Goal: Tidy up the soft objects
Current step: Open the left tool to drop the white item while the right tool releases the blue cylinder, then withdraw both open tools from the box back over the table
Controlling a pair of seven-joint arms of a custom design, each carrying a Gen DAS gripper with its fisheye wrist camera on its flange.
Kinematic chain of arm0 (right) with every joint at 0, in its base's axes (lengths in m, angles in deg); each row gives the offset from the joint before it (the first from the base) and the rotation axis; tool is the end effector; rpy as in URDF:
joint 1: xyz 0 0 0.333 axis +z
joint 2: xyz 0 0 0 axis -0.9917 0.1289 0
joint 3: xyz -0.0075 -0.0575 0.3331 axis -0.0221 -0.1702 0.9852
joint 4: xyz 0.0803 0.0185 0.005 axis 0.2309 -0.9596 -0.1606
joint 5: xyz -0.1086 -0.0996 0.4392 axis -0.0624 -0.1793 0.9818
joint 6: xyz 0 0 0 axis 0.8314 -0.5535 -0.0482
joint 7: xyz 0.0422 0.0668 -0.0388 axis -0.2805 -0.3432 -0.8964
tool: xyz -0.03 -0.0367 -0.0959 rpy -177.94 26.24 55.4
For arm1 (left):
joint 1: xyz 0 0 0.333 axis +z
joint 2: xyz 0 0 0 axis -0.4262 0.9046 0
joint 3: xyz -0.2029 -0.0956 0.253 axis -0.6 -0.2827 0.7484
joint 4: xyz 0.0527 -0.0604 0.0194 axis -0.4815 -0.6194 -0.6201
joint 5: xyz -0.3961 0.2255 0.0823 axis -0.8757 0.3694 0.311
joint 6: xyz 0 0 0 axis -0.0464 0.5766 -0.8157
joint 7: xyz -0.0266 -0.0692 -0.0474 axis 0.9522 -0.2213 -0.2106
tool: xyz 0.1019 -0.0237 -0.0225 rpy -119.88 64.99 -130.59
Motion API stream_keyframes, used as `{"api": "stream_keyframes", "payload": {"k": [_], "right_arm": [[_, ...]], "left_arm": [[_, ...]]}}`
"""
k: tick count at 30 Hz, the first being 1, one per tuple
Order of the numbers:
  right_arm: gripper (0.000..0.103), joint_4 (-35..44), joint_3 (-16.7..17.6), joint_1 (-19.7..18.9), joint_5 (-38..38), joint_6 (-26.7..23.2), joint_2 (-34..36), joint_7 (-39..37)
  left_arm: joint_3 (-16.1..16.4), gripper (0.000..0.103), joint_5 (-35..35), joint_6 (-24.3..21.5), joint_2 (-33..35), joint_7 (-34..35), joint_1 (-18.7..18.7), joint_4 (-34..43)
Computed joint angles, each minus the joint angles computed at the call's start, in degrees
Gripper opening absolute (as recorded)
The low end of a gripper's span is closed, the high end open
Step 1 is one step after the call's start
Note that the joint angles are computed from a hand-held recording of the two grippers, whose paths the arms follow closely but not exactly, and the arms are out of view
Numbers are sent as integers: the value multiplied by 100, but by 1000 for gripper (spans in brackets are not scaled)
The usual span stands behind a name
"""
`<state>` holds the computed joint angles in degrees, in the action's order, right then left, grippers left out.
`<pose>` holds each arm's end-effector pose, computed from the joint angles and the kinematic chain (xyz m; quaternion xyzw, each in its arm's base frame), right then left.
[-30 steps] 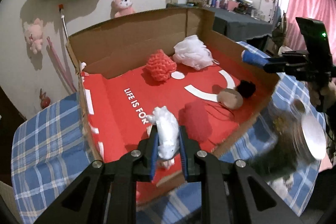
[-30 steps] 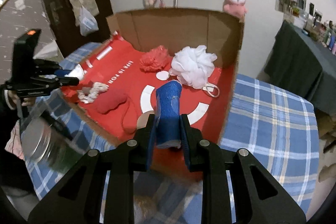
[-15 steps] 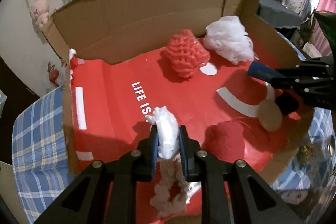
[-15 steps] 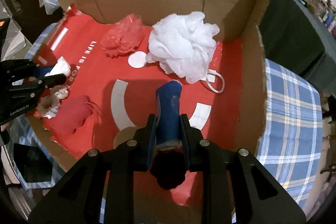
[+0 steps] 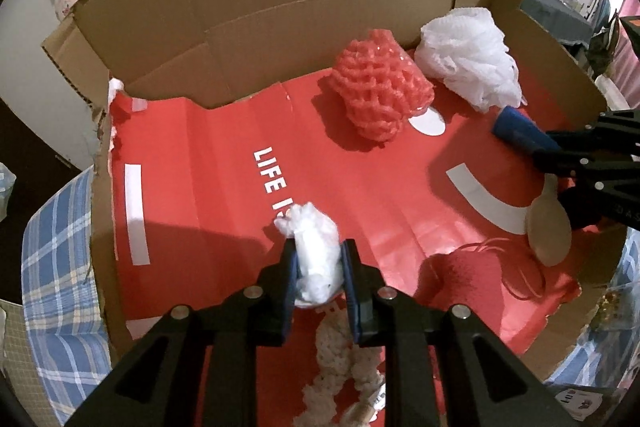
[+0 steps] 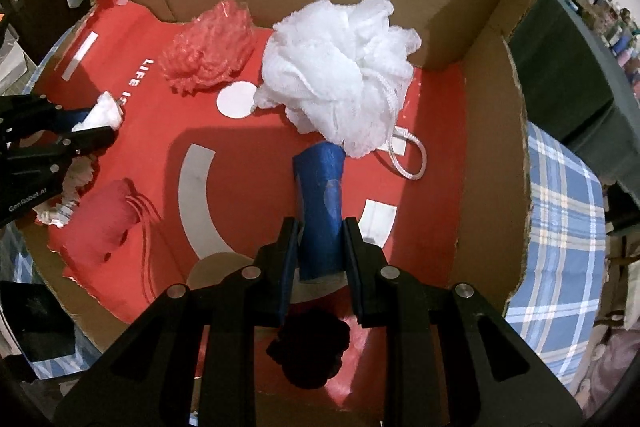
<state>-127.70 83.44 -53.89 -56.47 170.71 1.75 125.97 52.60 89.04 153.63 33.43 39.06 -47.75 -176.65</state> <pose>0.4355 0.4025 0.4654 -0.7691 0.6132 -0.1229 0.1318 0.4591 -0.3788 0.4603 -0.4962 0.8422 -0.1637 0.1328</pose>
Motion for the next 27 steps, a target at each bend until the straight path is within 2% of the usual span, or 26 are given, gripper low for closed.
{"api": "stream_keyframes", "payload": {"k": [3,9,12,13,16,21,23,27], "right_arm": [[22,28,-27,-6,50,-25,58,-67],[23,49,-42,22,54,-58,92,-139],[33,40,-34,27,34,-66,73,-156],[42,26,-33,37,66,-43,52,-181],[54,64,32,83,62,31,48,-150],[56,104,138,153,-266,-36,-101,197],[62,83,188,153,-369,-94,-216,292],[64,-29,285,113,-625,-127,-502,500]], "left_arm": [[18,27,-31,27,19,55,-3,-3],[46,50,-161,173,-96,187,-24,-131],[53,61,-252,308,-238,213,-57,-244],[58,65,-254,326,-282,220,-59,-267],[36,68,-202,422,-454,180,-86,-346],[32,80,-182,693,-950,5,-177,-669],[-4,86,-85,851,-1258,-157,-197,-873],[-39,92,35,1079,-1750,-479,-267,-1159]]}}
